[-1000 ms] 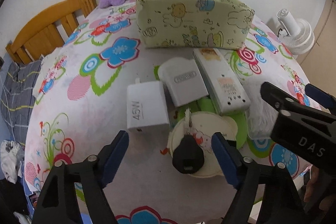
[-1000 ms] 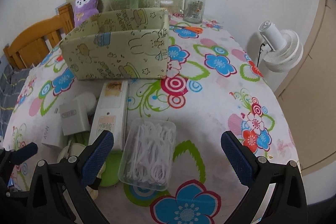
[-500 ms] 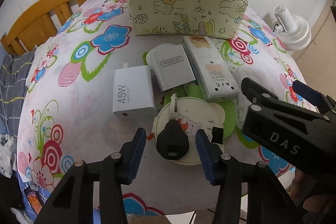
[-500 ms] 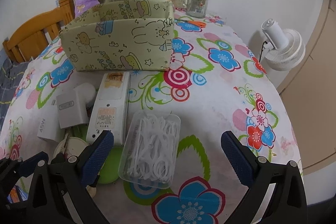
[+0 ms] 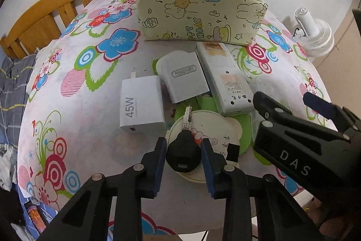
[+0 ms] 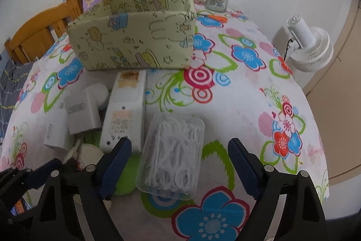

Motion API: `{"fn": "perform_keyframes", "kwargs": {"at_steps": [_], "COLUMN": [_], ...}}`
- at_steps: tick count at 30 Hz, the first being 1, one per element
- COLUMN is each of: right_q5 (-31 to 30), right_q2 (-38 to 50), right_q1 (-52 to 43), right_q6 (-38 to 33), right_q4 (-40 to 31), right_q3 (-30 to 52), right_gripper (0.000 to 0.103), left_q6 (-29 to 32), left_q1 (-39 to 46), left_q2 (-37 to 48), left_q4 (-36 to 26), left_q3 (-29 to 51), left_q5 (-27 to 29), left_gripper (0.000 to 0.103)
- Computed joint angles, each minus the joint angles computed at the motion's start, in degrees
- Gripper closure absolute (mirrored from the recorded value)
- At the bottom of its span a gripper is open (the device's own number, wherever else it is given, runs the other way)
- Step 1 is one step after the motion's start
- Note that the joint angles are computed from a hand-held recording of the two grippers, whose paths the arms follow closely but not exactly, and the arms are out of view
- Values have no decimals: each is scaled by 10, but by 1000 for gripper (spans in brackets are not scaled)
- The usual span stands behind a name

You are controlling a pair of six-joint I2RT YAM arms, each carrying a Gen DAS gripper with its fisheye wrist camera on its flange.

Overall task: Organize rigid objects
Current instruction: 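Grasp the black car key with the left tool while the right tool grasps the floss box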

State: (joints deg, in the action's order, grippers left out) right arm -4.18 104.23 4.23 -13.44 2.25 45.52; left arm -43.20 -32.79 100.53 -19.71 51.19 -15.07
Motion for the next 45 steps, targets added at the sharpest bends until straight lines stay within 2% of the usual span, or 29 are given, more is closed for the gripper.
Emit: {"fn": "perform_keyframes", "kwargs": {"at_steps": [10, 13, 21, 23, 29, 45], "right_q5": [22, 18, 22, 14, -8, -5], "right_q2": [17, 13, 14, 16, 21, 6], "right_q1": [-7, -7, -10, -12, -15, -4], "right_q6": [14, 16, 15, 15, 35, 47], "right_q4": [-16, -22, -27, -46, -73, -97], "right_q3": [16, 21, 25, 36, 49, 34], "right_gripper": [14, 27, 29, 33, 33, 33], "left_q6": [13, 24, 33, 34, 36, 38], "left_q1": [6, 10, 20, 20, 29, 29], "left_q2": [13, 18, 40, 42, 44, 24], "left_q4": [-2, 1, -1, -3, -7, -19], "left_q3": [20, 28, 55, 59, 61, 48], "left_q5": [-11, -8, -13, -15, -14, -23], "left_gripper": [72, 72, 72, 72, 72, 72]}}
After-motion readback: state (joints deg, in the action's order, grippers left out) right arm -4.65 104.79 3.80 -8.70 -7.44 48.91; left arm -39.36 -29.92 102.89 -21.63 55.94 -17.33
